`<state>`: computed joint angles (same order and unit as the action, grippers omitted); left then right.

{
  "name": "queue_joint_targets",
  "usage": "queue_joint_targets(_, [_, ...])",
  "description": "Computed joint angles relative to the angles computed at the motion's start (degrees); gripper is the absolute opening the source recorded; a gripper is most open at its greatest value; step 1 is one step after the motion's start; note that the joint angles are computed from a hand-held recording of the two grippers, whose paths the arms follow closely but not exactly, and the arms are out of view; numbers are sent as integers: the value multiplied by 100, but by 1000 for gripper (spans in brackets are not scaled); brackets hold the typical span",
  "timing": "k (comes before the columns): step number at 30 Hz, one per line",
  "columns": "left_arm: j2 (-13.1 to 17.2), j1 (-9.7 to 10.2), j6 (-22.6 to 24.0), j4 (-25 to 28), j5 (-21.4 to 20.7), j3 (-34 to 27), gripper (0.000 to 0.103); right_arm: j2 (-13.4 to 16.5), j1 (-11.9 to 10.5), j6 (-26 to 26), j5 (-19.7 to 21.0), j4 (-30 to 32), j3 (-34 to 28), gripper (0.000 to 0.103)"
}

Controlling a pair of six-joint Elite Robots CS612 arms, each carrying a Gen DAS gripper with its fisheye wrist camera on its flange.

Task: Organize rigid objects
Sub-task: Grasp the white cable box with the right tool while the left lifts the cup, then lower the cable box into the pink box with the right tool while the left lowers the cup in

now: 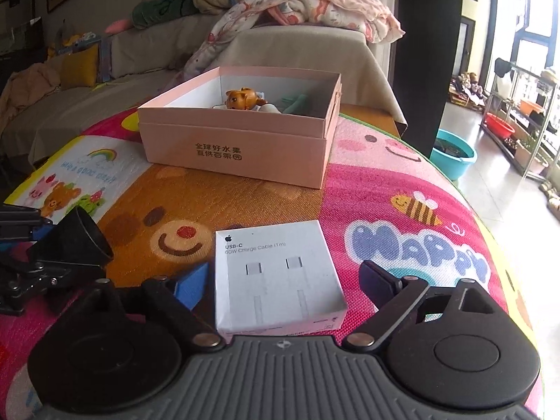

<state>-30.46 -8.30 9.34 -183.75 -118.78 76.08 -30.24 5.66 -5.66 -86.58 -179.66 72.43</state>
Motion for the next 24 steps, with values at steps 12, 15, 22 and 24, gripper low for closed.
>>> queue_joint_targets(12, [-156,106,-22,-49,-626,44,51,-581,-67,-204,571,-359,716,69])
queue_joint_targets(15, [-63,111,-388,-427,-606,-461,51,-547,-59,-123,458,-1074,525,69])
queue_joint_targets(22, [889,17,-1008,283,-153,-2904,51,217,59,-44,-206,-1018,-1278,69])
queue_joint_targets(24, [1225,-24,-1063,1001,101,-3651,51,519,90,-68,-344,-482,-1911,69])
